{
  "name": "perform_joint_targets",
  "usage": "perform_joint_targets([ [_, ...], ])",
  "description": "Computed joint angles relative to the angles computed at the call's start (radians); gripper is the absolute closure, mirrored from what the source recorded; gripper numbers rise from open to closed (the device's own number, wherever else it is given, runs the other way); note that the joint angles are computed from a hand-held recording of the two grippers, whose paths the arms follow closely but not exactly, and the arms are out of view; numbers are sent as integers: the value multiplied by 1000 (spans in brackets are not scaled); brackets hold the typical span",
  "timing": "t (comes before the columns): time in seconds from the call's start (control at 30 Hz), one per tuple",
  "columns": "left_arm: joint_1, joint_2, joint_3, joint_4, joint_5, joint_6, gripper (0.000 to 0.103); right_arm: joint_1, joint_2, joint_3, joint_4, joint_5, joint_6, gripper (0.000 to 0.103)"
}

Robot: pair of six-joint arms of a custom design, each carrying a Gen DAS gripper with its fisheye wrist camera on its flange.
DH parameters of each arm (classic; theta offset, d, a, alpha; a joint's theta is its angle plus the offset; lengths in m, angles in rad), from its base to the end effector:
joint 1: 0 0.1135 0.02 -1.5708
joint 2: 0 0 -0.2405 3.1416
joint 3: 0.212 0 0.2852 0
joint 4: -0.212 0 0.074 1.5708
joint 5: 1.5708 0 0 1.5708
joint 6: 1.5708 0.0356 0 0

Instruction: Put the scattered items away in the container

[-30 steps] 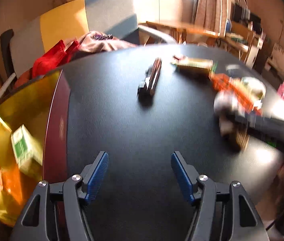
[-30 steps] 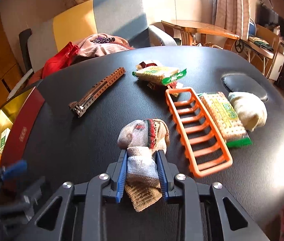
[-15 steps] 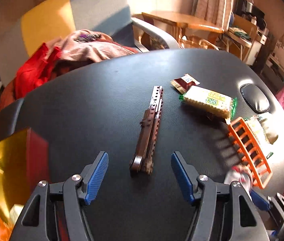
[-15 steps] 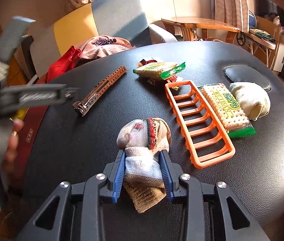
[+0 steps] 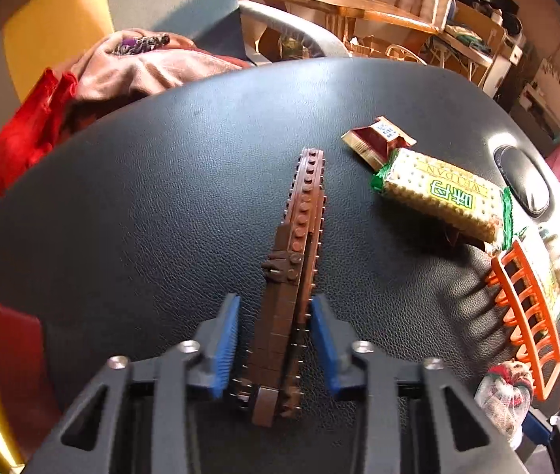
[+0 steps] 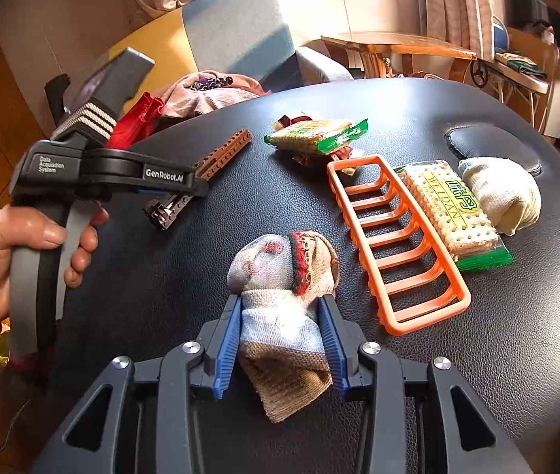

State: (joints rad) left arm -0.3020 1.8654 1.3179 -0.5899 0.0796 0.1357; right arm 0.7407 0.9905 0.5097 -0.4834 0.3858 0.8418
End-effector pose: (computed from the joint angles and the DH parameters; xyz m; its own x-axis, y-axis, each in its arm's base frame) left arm 0.3859 -0.1232 0.1504 -0.8141 0.3949 -0.4259 0.4426 0.8966 -0.0147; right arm 0.1744 0.1413 0.1510 -0.7521 0.2486 -0.6103 0.1412 0.9654 0.2192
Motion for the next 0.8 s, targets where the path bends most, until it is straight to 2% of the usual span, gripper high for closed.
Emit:
perform_joint_targets([
  [0.2,15,-55,-66,17,22,-3,79,12,2,3,-12,9,14,62],
  [0.37,34,-129,-149,20,43,-23,79,24,7,8,-24,18,29,60],
  [0.5,61,-231,-261,43,74,-40,80,45,8,11,-41,29,48,58],
  [0.63,95,-328,-352,48,114,-42,80,68,16,13,-62,34,76,50],
  [0.8,125,-450,-444,36,148,-24,80,103,15,12,-86,58,107,50],
])
